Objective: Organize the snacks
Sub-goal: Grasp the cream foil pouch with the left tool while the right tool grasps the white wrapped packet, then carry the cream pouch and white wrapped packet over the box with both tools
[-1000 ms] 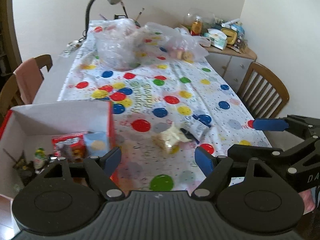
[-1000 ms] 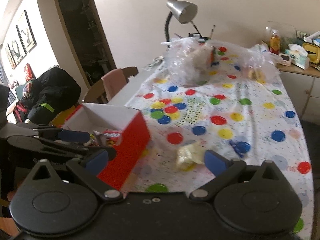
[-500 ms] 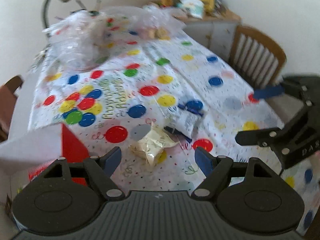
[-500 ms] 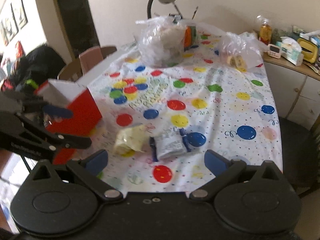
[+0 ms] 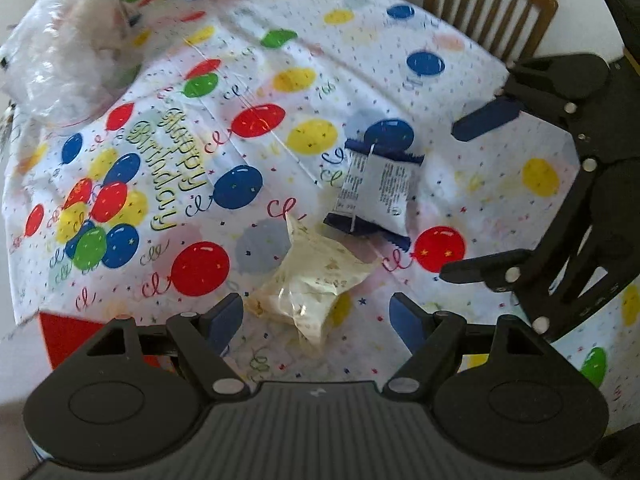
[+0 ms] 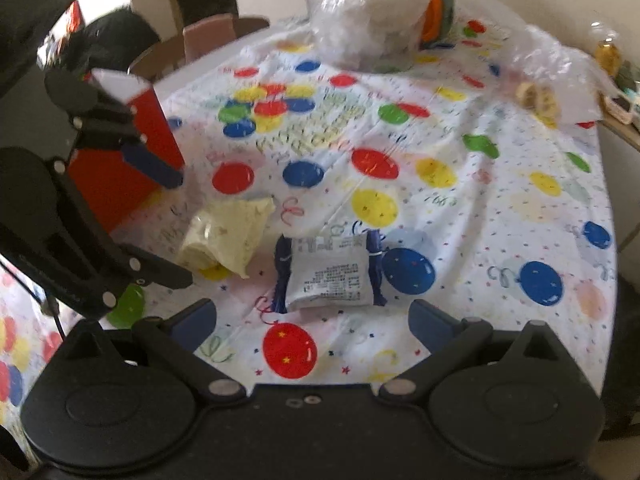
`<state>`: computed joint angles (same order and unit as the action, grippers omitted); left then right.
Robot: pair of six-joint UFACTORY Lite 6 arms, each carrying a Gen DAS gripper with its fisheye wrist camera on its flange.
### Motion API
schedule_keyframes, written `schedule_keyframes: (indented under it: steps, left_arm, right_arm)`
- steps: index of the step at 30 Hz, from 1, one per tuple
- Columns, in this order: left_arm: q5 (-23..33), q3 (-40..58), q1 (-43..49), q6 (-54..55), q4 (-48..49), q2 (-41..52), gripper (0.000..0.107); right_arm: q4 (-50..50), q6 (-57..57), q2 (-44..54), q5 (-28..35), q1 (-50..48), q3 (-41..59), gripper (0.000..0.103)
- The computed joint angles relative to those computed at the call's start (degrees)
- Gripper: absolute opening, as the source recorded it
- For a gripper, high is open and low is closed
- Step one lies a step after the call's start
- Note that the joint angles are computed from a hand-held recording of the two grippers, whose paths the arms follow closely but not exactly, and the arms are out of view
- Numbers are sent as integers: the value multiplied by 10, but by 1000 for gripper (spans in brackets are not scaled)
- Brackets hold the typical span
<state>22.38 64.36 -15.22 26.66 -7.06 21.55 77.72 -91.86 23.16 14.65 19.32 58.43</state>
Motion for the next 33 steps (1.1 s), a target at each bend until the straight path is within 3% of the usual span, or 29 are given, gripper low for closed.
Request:
schedule_keyframes:
  steps: [5, 13, 21, 27, 33]
  left_arm:
    - [8, 46, 5, 13, 10, 54, 78]
    - [22, 84, 23, 83, -64, 95, 60]
    - [27, 97, 27, 101, -102, 112, 42]
    - [25, 87, 27, 73, -102, 103, 37]
    - [2, 60, 15, -32, -37, 82, 36]
  right_arm:
    - [11, -36, 59, -14, 16, 52, 101]
    - [31, -67, 126, -35, 29, 107, 92]
    - [130, -155, 139, -32, 25, 111, 74]
    - [182, -191, 128, -31, 22, 98, 63]
    - [263, -231, 114, -40, 26, 76, 58]
